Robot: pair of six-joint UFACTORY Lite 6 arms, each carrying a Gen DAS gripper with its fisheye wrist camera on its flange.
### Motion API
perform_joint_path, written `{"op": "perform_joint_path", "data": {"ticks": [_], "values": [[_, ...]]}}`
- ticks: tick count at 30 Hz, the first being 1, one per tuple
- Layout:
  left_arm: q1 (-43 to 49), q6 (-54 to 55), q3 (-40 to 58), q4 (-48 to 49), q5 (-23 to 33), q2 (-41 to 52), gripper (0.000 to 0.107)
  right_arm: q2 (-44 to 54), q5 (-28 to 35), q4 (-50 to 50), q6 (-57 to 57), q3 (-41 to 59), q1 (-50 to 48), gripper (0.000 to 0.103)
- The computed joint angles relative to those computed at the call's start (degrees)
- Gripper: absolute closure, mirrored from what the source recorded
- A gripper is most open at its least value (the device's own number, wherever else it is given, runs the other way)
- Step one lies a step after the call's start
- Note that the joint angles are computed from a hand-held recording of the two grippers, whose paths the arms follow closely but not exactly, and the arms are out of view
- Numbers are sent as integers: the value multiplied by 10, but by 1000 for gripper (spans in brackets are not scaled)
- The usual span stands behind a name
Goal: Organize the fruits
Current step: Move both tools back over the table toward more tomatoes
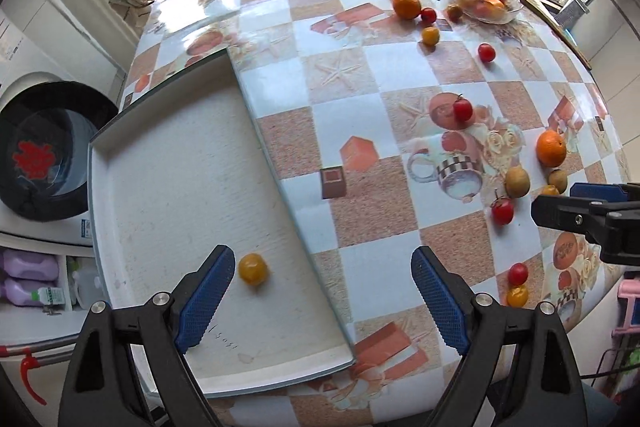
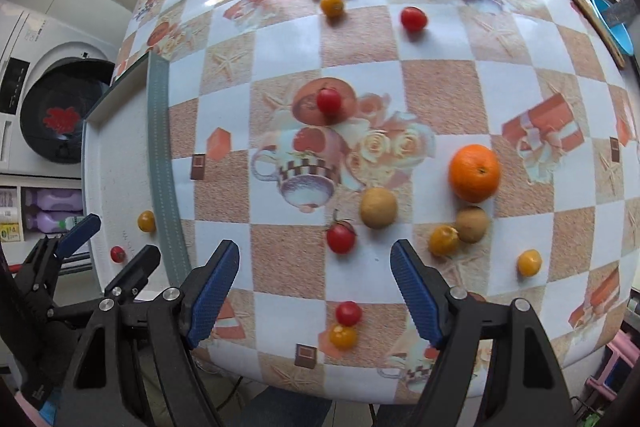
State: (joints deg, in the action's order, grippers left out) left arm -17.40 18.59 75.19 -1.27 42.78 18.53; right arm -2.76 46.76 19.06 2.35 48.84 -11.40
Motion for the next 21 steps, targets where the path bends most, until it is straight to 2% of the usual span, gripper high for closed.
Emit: {"op": "perform_joint_path", "data": {"ticks": [5, 11, 16, 21], "values": [[-69, -30, 93, -12, 3, 84, 16, -87, 37, -39, -64, -83, -169, 22], [-138, -82, 258, -9, 15, 230, 16, -100, 29, -88, -133, -130, -325, 22], [-173, -125, 370, 6, 30, 332, 16, -79, -10, -107, -163, -151, -352, 22], [-184, -159, 434, 25, 47, 392, 16, -45, -53, -105, -164, -154, -325, 22]]}}
